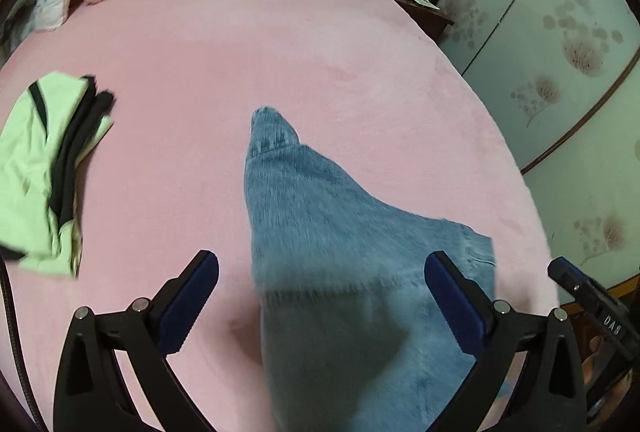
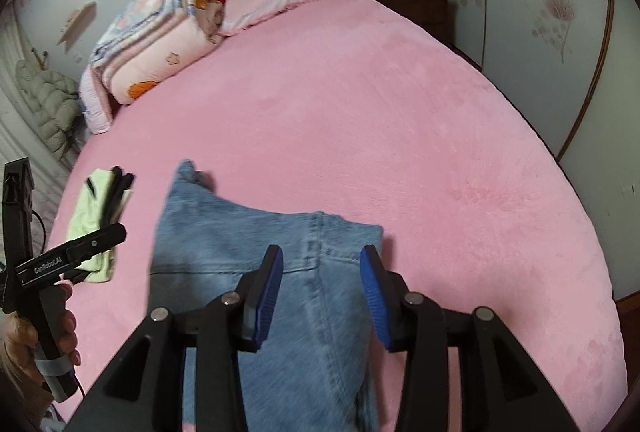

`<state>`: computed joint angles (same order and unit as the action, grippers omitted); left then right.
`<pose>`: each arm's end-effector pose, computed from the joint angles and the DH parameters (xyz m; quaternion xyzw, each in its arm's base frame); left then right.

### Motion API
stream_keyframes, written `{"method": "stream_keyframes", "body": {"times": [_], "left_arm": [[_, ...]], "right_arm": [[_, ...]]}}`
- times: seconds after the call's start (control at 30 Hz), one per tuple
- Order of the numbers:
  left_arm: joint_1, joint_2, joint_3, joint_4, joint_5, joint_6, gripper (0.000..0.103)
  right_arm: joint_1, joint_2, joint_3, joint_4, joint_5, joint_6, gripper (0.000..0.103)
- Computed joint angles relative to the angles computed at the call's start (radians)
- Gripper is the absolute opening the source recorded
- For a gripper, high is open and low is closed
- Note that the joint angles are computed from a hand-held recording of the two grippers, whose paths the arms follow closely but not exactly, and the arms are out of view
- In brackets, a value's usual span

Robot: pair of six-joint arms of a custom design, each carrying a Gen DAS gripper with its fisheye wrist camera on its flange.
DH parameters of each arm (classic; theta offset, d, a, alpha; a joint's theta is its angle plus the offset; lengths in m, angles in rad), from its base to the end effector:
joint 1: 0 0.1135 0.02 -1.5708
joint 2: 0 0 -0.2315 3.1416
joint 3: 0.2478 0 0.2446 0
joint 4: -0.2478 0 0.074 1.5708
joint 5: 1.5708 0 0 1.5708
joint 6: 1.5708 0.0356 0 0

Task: Fold large clothes
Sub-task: 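Pat the folded jacket square with both grippers and withdraw them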

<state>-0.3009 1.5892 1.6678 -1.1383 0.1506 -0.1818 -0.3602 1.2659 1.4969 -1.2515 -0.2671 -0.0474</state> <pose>0.2939 -0.0968 0.3281 0.0764 0.9619 -0.1309 0.2274 0.2132 -0.0702 0.3547 0.1128 0.9478 0.0710 0.2896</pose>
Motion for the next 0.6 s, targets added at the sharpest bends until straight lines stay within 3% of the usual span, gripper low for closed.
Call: {"method": "stream_keyframes", "body": {"times": [0.1, 0.17, 0.3, 0.37, 0.6], "left_arm": [[-0.032, -0.080, -0.035, -0.030, -0.015, -0.045, 0.102], [-0.061, -0.124, -0.052, -0.059, -0.030, -0.068, 0.102], [-0.108, -0.182, -0.103, -0.092, -0.048, -0.081, 0.102], [-0.131, -0.198, -0.125, -0.109, -0.059, -0.092, 0.103], [-0.187, -0.248, -0.200, -0.132, -0.059, -0.139, 0.103]], "right_arm": [[0.015, -0.029, 0.052, -0.075, -0.001, -0.012, 0.044], [0.031, -0.043, 0.083, -0.120, -0.002, -0.027, 0.057], [0.057, -0.076, 0.101, -0.181, 0.014, -0.065, 0.066], [0.071, -0.093, 0.098, -0.207, 0.039, -0.077, 0.078], [0.053, -0.146, 0.060, -0.260, 0.041, -0.123, 0.087]]}}
